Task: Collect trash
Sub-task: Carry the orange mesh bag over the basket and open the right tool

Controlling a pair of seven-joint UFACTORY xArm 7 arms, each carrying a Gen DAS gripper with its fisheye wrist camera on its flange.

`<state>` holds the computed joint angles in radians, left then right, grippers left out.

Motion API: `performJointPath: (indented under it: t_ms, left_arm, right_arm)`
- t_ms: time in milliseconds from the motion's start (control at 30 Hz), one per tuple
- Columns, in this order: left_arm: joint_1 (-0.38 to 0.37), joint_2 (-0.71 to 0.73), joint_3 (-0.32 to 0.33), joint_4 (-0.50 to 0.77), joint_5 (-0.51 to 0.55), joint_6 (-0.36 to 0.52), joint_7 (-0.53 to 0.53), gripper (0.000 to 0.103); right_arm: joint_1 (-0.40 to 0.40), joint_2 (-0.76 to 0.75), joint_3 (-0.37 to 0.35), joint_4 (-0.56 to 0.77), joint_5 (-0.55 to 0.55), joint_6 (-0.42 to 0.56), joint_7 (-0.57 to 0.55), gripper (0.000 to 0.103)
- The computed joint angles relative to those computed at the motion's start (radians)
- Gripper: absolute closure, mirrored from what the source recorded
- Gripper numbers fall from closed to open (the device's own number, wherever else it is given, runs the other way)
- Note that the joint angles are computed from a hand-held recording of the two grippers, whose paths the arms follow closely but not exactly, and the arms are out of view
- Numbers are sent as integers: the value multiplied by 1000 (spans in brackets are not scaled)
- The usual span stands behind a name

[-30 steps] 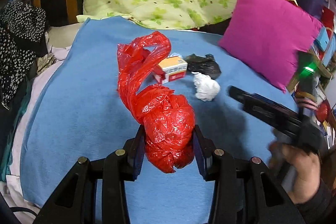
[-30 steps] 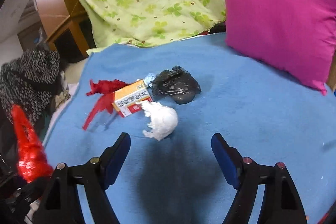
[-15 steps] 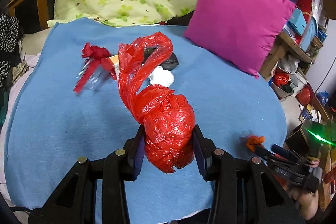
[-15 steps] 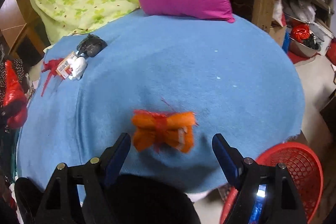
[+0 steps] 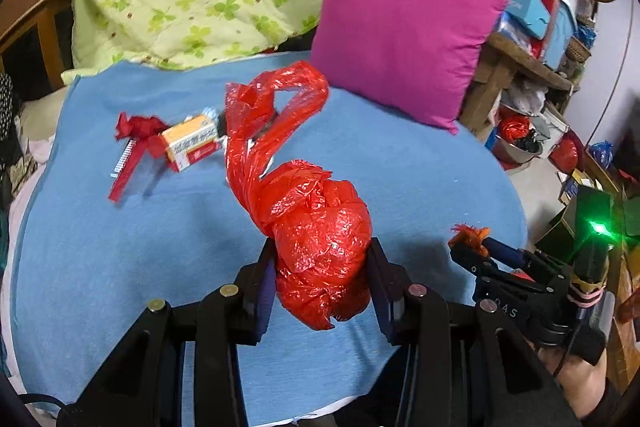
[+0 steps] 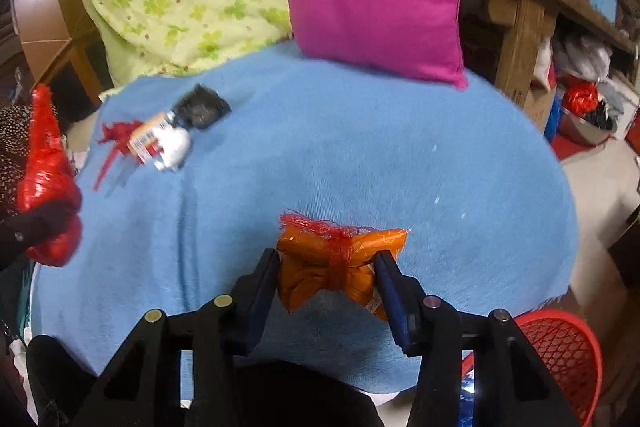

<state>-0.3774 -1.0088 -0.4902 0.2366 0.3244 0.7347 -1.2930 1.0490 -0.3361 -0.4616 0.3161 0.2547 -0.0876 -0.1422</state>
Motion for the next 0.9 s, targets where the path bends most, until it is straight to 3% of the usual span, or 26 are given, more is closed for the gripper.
performJointPath:
  t_ms: [200,300,667,900]
  left_arm:
    - [1,30,-28,40,11,-7,-6,59]
    - [12,78,-39,69,17,-33,-9,59]
    - [64,290,-101,211,90,-127,-44,59]
    - [87,488,-156,320,193,-171,-78,59]
  right_arm:
    - [-238,-179,184,-91,-32,31,47,51]
    - [-319,-273,218,-131,-42,63,57,51]
    - [-592,-635,218,-256,-50,261,-41,51]
    - [-900,-894,206,-364,-56,505,-173,51]
